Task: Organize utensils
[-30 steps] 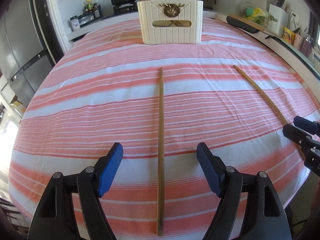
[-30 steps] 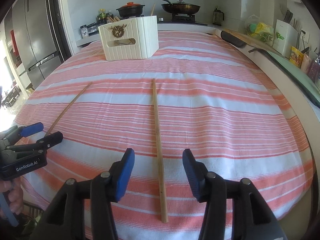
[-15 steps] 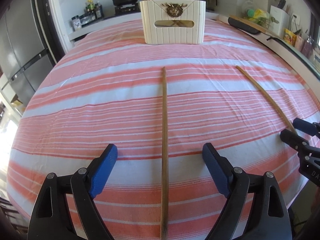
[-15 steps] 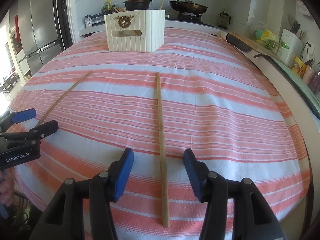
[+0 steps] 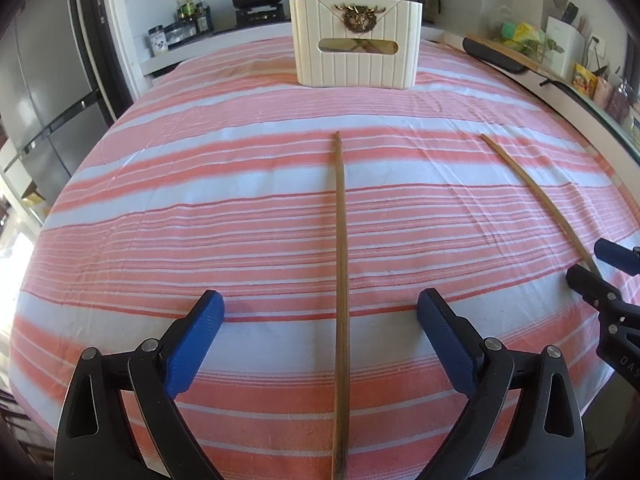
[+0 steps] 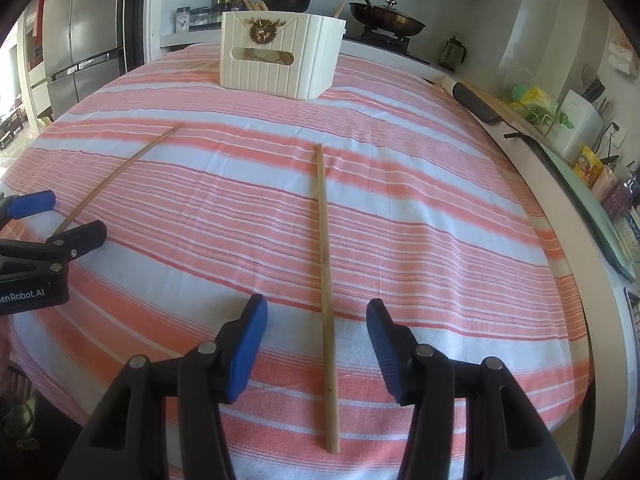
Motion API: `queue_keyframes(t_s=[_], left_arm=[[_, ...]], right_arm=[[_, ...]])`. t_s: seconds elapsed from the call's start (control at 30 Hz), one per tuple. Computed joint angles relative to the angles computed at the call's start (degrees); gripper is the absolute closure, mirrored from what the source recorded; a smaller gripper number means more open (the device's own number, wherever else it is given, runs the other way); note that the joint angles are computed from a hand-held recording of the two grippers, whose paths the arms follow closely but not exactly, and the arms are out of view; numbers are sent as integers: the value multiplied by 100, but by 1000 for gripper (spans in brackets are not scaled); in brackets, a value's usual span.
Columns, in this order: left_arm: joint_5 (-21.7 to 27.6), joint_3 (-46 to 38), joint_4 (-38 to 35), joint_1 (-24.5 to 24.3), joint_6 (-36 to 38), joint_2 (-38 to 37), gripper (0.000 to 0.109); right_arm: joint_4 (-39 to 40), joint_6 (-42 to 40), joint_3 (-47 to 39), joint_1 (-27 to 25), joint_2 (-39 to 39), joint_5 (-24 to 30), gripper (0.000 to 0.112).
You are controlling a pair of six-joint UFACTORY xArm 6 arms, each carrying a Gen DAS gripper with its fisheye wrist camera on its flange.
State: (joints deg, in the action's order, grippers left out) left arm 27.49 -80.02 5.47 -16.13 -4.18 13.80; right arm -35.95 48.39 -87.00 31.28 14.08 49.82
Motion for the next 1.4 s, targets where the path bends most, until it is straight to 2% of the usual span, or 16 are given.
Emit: queue_keyframes(t_s=[1.13,1.2,1.23,1.33,1.4], left_arm=[[-11,19,-28,5,13,-7,8],[192,-145,-298,25,335,63,8],[451,-349,-604,47,706,145,9],[1185,-1062,-1605,213,1785,437,10],[1644,-1629,-2137,354,2185,702,10]], right_arm=[[-8,9,54,-16,-23,-73,60],[63,-60,57,-39,-33,-103,60],[226,-174,49,-80,-42,-137,60],[1454,-1034,127,-371,-135,-477,59],[2163,-1598,89,-555,-149,-553,59]])
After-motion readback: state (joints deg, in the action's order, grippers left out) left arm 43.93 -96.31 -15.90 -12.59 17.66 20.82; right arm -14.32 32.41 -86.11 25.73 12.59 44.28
